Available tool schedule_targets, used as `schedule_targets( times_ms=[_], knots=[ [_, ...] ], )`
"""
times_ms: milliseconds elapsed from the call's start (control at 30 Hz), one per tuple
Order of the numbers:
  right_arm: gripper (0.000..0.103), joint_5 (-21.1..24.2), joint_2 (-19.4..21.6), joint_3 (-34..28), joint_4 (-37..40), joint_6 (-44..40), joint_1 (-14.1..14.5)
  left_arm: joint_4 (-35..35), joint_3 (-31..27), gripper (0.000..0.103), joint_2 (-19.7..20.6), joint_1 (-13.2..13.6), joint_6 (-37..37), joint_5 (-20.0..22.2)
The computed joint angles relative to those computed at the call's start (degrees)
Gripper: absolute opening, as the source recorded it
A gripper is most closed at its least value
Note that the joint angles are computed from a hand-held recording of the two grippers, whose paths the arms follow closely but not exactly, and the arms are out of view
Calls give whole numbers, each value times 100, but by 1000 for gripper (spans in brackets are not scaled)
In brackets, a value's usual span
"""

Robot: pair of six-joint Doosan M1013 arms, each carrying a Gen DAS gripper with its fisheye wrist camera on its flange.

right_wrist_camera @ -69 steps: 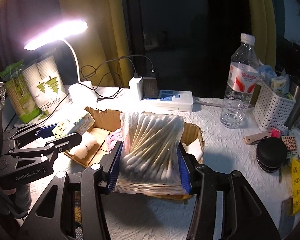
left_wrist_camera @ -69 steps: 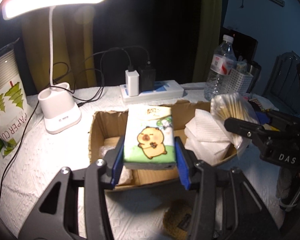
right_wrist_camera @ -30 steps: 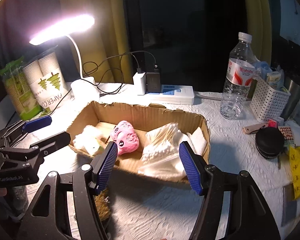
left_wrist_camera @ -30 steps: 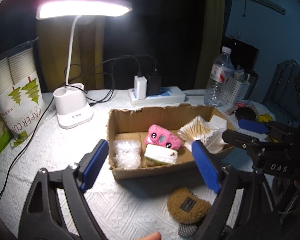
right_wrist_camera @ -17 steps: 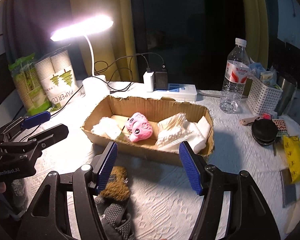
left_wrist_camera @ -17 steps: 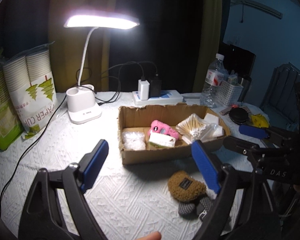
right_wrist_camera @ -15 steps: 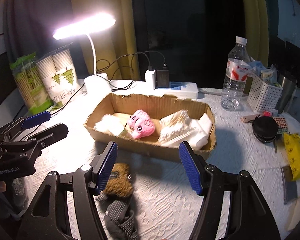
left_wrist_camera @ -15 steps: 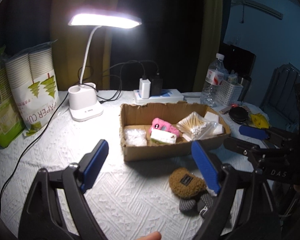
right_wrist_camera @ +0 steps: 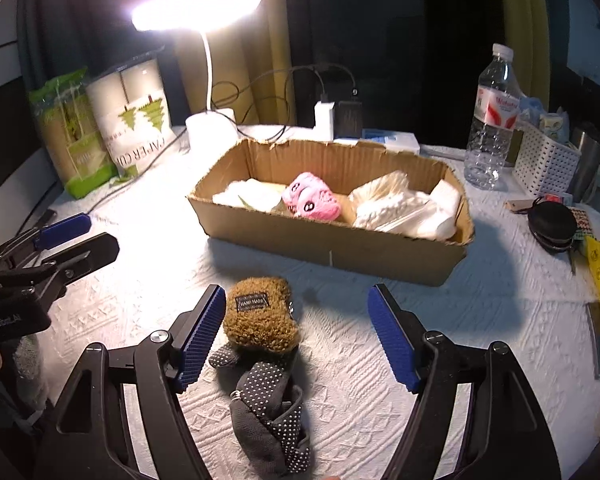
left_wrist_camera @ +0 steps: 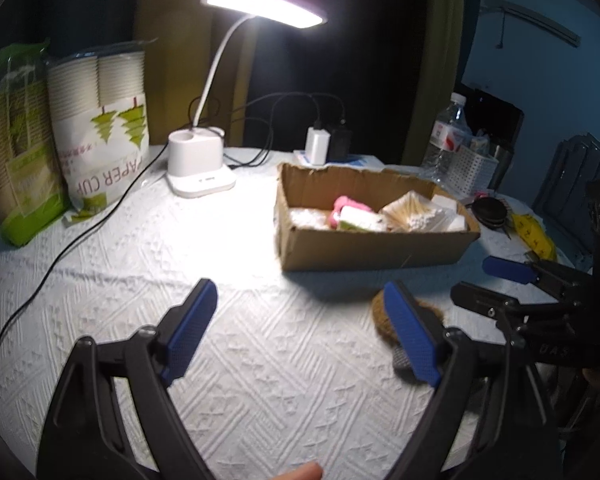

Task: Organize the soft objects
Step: 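Move both grippers back toward the brown plush and sock, then grasp the brown plush with the right gripper while the left gripper grasps the grey sock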

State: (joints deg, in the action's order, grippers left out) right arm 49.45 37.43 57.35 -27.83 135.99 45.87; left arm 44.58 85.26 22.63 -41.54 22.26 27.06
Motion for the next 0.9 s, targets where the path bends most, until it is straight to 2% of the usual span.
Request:
schedule_targets(
  times_ms=[300, 633, 667, 767, 900],
  knots=[
    [76, 239, 336, -309, 589, -474, -71, -401, 104, 87, 73, 135, 206, -41],
    [76, 288, 559, -579, 1180, -1083, -142, -707, 29, 87, 178, 181, 425, 54],
    [74, 270, 561, -582, 1271, -1146, -154, -735, 5, 87, 194, 173, 461, 90],
    [40, 65, 529, -517, 1532, -1405, -180, -798, -57, 87, 232, 141, 520, 190],
    [39, -84, 431, -397, 1449, -1528, -157, -870, -202, 87, 293, 69, 693, 365]
  ],
)
